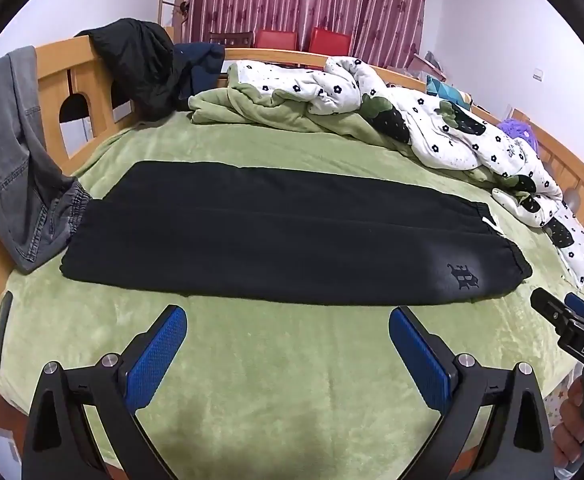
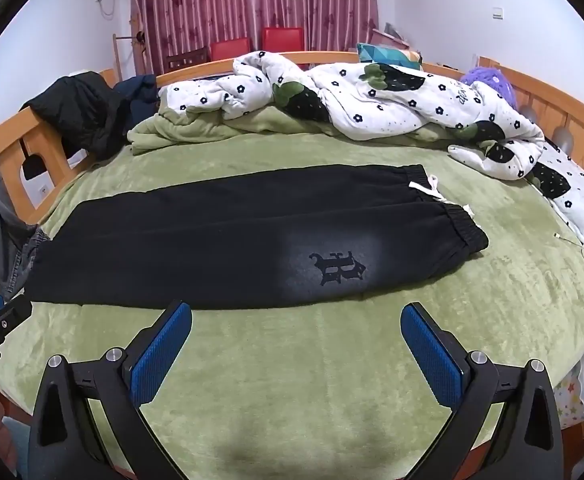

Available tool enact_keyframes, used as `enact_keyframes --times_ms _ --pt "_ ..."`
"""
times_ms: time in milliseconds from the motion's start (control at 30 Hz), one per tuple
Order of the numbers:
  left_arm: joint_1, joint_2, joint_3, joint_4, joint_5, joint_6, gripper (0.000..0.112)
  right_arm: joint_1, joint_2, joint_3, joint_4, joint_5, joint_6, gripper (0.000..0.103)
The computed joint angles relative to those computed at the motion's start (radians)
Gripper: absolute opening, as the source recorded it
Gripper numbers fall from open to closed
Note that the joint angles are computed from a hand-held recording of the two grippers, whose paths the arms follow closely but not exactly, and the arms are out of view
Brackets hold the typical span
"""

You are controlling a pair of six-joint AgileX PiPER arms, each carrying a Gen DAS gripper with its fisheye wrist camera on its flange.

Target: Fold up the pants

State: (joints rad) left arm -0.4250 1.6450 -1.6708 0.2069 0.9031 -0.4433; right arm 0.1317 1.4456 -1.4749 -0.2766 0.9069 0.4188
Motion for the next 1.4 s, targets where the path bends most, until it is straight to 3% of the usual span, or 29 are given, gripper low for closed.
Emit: enact_keyframes --times_ms 1400 --pt "0.012 0.008 -0.001 -0.031 0.006 0.019 0.102 0.033 0.007 0.002 -0.059 0.010 0.016 0.102"
